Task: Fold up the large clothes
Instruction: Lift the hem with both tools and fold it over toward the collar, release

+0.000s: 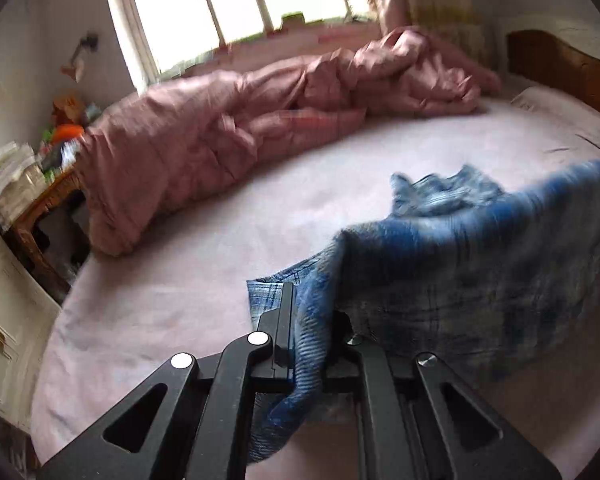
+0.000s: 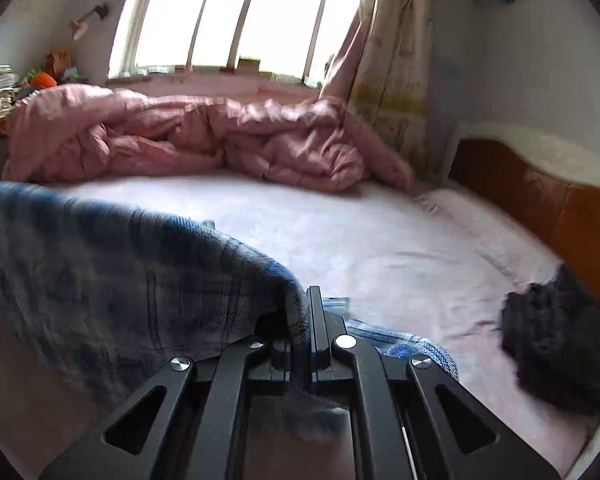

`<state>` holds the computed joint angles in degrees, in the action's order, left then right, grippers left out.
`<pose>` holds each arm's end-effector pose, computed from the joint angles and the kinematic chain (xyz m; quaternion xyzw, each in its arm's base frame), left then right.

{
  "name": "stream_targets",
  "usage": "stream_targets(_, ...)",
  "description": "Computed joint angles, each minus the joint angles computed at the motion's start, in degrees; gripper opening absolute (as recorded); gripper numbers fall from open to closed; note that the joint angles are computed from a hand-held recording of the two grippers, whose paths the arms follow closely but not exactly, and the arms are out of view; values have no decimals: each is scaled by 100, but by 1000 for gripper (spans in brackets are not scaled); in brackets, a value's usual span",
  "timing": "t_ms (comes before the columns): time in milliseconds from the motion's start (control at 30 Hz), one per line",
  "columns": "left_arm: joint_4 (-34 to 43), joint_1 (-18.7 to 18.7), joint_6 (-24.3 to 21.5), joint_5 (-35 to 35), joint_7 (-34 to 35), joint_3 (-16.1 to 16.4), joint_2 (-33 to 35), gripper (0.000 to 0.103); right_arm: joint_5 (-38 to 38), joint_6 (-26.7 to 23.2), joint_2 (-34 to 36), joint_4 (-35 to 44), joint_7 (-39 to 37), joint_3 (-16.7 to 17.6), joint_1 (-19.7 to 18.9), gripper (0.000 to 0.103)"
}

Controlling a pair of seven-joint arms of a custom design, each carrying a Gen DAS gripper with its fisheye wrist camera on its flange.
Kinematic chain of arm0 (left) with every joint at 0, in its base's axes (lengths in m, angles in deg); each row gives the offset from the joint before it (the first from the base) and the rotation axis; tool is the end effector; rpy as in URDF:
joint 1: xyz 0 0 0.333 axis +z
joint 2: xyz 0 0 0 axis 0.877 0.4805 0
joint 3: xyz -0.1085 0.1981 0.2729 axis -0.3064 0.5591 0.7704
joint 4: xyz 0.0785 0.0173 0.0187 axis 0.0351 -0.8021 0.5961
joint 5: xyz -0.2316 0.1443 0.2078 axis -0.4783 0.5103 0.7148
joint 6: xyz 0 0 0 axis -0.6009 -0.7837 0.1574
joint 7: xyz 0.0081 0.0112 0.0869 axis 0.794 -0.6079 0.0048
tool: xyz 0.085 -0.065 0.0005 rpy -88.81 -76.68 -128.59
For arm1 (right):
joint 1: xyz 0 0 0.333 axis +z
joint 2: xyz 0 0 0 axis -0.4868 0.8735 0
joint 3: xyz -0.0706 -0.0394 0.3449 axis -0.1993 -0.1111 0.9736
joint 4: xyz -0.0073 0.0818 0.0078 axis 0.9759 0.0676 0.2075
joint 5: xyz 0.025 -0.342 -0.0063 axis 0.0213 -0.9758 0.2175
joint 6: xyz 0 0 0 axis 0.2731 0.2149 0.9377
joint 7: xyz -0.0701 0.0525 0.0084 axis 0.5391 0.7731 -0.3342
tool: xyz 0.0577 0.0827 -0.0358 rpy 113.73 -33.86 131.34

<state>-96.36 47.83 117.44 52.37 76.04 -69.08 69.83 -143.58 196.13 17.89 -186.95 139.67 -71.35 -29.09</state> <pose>0.7024 -0.1735 0.5207 -0.4727 0.7801 -0.2740 0.3048 0.5586 -0.0082 0.5244 -0.5311 0.6877 -0.4526 0.2004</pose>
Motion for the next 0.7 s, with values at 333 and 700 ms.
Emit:
stream_targets(333, 1538, 27, -779, -61, -31, -89, 1206, 12, 2641, 577, 1465, 1051, -2008, -316, -20, 6)
stream_targets(700, -33, 402, 1101, -408, 263, -385, 453, 100, 1743, 1212, 1209, 810, -996, -1091, 527, 84)
